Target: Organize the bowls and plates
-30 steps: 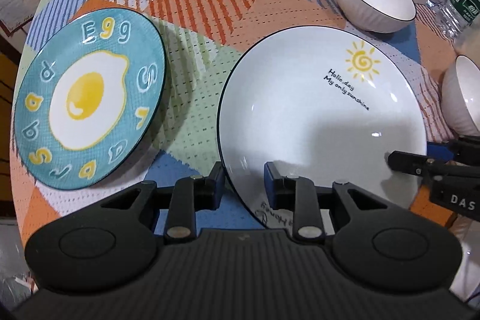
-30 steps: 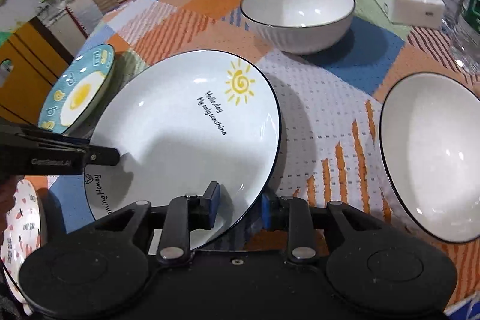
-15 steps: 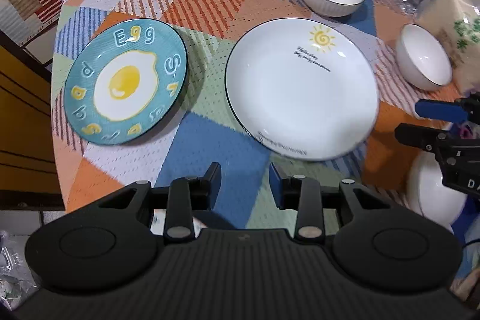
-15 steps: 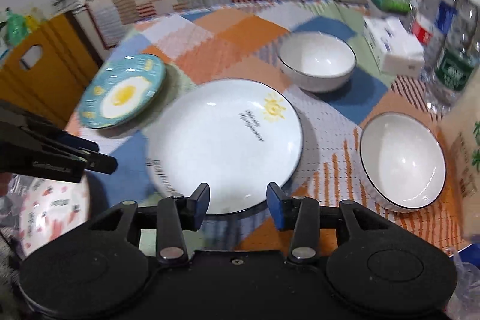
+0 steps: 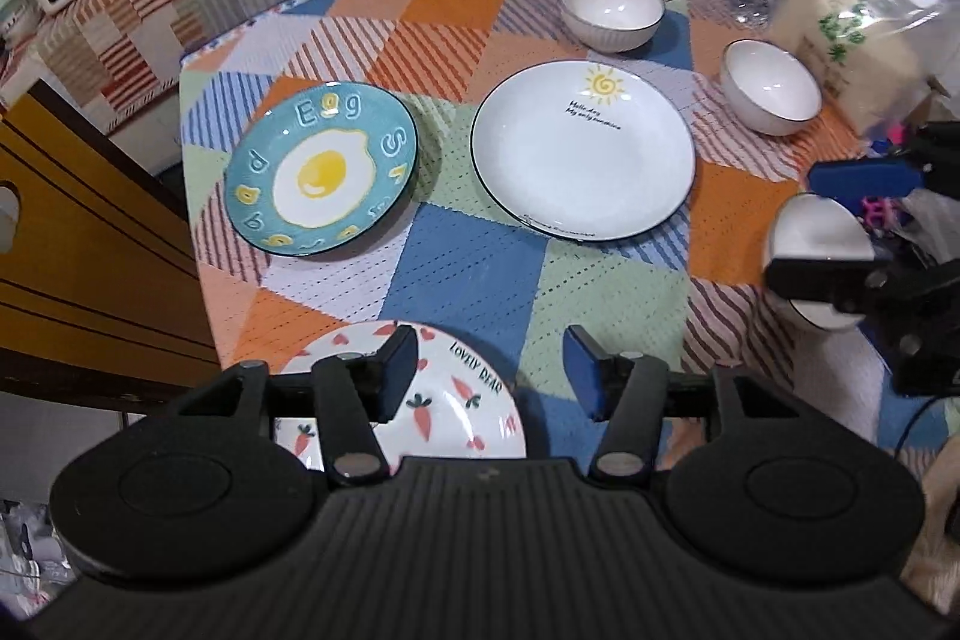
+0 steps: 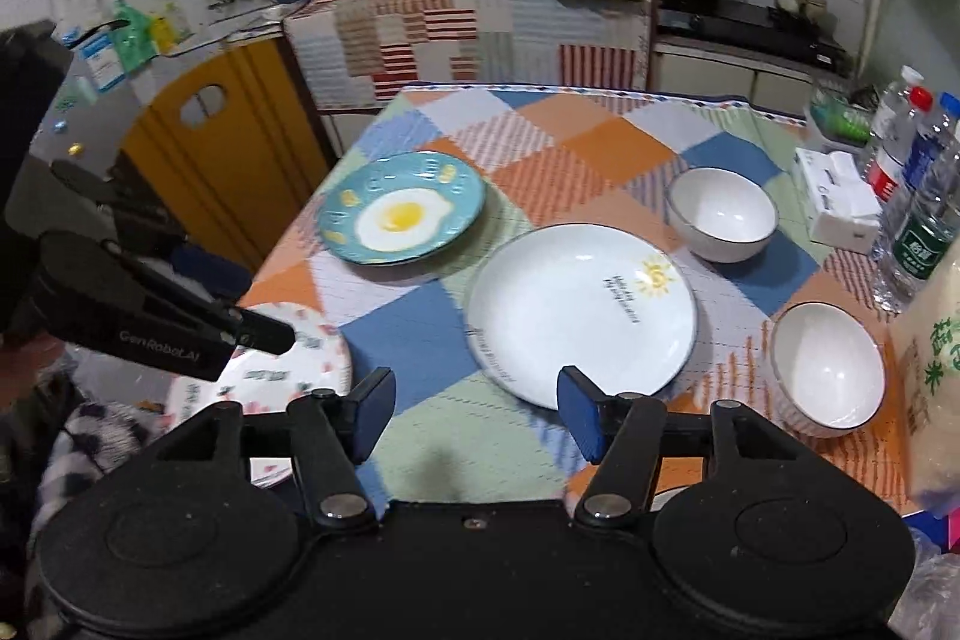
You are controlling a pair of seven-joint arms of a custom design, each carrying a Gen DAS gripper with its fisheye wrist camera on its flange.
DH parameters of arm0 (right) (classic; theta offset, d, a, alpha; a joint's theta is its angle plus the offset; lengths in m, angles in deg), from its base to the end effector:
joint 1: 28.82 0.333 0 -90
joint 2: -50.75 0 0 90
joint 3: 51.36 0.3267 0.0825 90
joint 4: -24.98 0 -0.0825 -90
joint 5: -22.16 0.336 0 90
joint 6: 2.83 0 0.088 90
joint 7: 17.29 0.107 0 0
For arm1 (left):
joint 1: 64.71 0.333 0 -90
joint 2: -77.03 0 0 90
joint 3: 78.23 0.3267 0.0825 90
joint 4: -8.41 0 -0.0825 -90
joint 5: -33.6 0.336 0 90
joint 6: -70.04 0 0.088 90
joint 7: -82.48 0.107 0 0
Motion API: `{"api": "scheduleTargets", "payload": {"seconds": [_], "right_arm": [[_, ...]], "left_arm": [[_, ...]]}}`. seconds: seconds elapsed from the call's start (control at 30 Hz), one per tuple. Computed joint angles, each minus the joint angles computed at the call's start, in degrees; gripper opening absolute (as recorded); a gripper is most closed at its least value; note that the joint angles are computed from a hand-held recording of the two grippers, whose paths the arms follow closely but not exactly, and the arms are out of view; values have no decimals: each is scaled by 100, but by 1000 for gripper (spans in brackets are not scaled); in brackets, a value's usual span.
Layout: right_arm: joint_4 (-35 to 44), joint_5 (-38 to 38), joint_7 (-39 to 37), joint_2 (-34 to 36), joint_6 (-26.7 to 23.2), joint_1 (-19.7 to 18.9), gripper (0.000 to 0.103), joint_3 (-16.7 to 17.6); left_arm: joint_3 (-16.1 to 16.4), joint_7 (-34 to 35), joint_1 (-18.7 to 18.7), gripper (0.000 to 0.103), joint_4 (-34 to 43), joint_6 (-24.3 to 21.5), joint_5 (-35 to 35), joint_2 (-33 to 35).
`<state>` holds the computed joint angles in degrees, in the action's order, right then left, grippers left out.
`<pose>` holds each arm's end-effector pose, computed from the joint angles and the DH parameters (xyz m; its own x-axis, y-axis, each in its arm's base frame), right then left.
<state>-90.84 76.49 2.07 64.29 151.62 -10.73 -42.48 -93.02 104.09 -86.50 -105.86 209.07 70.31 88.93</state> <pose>0.5358 0.2363 0.4123 0.8062 -0.5808 -0.1132 -0.5024 -0.5708 -0.6494 0.4697 -0.3360 0.4235 0.1353 -0.9900 -0.0408 -0.8824 -0.1017 -0.4593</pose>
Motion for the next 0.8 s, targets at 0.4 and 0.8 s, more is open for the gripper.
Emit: {"api": "scheduleTargets", "payload": {"seconds": [0.4, 0.8], "right_arm": [[-848, -102, -212, -592, -101, 335, 68, 23], [-786, -297, -138, -51, -301, 576, 68, 164]], "left_arm": [[-212, 363, -23, 78, -1079, 210, -474, -843], [-28, 939, 280, 87, -2344, 1061, -679, -1171]]}}
